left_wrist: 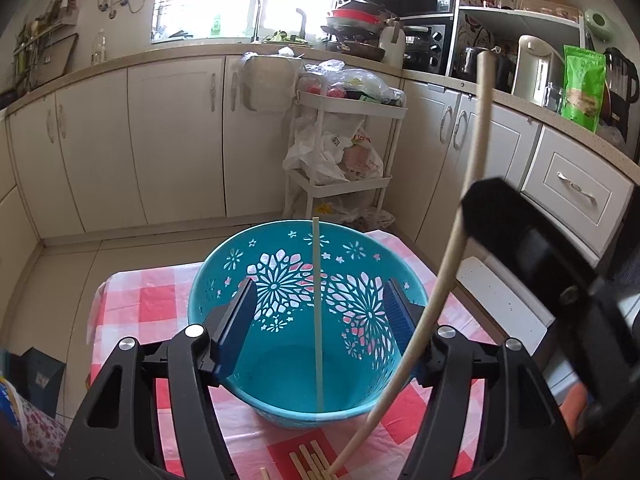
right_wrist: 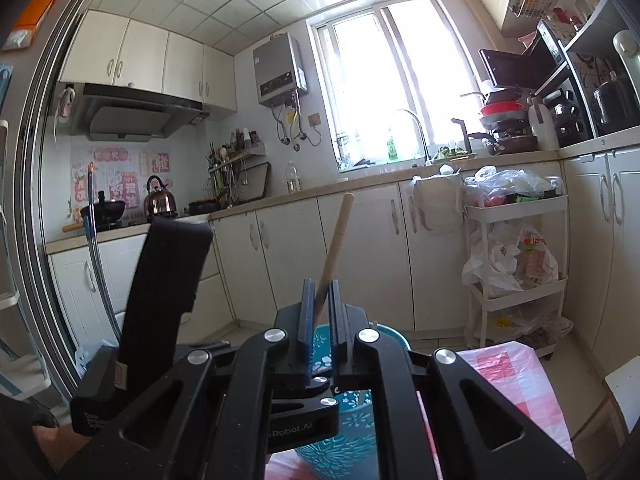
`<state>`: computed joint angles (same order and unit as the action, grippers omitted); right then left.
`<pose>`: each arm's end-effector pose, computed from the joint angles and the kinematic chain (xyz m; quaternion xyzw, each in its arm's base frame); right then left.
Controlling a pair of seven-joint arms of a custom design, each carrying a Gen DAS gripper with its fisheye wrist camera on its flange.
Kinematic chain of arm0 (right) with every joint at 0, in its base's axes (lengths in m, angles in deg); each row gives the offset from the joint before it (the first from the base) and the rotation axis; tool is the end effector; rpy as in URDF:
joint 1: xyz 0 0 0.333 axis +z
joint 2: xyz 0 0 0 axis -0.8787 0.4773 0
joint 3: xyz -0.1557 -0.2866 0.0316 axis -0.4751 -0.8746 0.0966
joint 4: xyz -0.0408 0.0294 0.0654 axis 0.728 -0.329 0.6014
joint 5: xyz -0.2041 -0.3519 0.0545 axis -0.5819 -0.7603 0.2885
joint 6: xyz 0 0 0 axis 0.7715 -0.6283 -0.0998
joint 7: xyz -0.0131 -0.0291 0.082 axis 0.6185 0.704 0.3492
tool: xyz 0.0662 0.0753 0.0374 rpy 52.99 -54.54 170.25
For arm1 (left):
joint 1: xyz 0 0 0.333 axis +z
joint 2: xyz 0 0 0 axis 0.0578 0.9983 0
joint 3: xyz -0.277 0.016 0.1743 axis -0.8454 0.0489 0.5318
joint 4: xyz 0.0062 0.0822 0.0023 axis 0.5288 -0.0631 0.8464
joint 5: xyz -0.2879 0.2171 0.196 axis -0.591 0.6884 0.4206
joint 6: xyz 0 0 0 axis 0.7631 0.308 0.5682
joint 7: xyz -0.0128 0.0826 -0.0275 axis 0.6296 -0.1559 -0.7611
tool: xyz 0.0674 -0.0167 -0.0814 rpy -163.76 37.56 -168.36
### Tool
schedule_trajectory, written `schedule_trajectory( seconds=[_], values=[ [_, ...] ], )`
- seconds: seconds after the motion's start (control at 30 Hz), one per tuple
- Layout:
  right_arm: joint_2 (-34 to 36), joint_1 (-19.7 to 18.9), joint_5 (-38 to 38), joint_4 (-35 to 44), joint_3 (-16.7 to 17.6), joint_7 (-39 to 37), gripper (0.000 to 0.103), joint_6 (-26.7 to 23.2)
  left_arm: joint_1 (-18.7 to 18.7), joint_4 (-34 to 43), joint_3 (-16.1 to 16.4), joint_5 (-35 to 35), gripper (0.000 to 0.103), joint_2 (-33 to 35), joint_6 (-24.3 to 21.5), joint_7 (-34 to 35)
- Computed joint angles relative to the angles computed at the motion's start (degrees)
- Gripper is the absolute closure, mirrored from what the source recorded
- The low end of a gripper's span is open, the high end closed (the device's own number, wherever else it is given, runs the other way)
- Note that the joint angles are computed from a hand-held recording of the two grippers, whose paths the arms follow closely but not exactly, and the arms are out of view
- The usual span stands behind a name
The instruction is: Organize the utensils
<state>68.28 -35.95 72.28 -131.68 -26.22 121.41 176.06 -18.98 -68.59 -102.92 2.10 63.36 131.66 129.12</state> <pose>0.3990 0.2291 0.5422 -0.5678 0.5014 -0.3048 0.5773 0.4985 -0.4123 0.5583 -0.4897 0.7364 -0.4204 0.2029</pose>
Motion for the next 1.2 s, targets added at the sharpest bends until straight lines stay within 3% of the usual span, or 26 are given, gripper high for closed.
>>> schedule_trajectory(
  seconds=[0.33, 0.47, 0.57, 0.63, 0.7, 0.77, 0.9, 1.03, 1.1, 1.2],
  values=[
    [-2.12, -0.09, 0.2, -0.46, 0.01, -0.08, 0.095, 1.42, 1.74, -2.75, -1.34, -10.71, 0.039, -2.34, 3.51, 6.75],
    [-3.81, 0.22, -0.76, -0.56, -1.13, 1.12, 0.095, -0.49, 1.21, -1.88, -0.63, -6.36, 0.038, -2.47, 2.02, 3.36],
    [-5.69, 0.08, -0.81, -2.13, -1.92, 3.36, 0.095, -3.49, 1.72, -2.32, -0.94, -9.13, 0.038, -2.54, 1.66, 4.52],
    [-8.53, 3.95, -5.05, -4.64, -6.98, 7.97, 0.095, -8.97, 2.15, -4.29, -0.76, -10.39, 0.038, -3.87, 3.36, 4.2],
    [-11.65, 12.4, -13.29, -7.21, -16.38, 11.48, 0.094, -14.9, 2.68, -6.83, -0.67, -12.62, 0.038, -5.77, 5.1, 4.89],
    [-14.3, 20.63, -17.43, -7.65, -24.08, 9.27, 0.093, -25.45, 2.92, -10.11, -0.22, -16.04, 0.037, -8.15, 7.08, 6.24],
    [-13.82, 24.2, -16.92, -7.21, -24.74, 4.52, 0.093, -38.73, -0.61, -16.27, 2.88, -30.54, 0.037, -12.16, 7.35, 15.14],
    [-8.0, 26.15, -13.48, -4.0, -24.43, 1.43, 0.093, -42.06, -0.82, -21.61, 3.55, -33.21, 0.036, -15.05, 6.23, 14.35],
    [-4.41, 25.25, -13.09, -1.16, -22.8, 0.27, 0.093, -43.42, -1.61, -23.77, 4.55, -35.33, 0.036, -16.19, 6.65, 14.75],
    [0.59, 22.38, -14.07, 3.44, -19.22, -0.89, 0.093, -45.92, 1.59, -26.74, 2.93, -32.66, 0.036, -18.46, 8.16, 10.29]
  ],
)
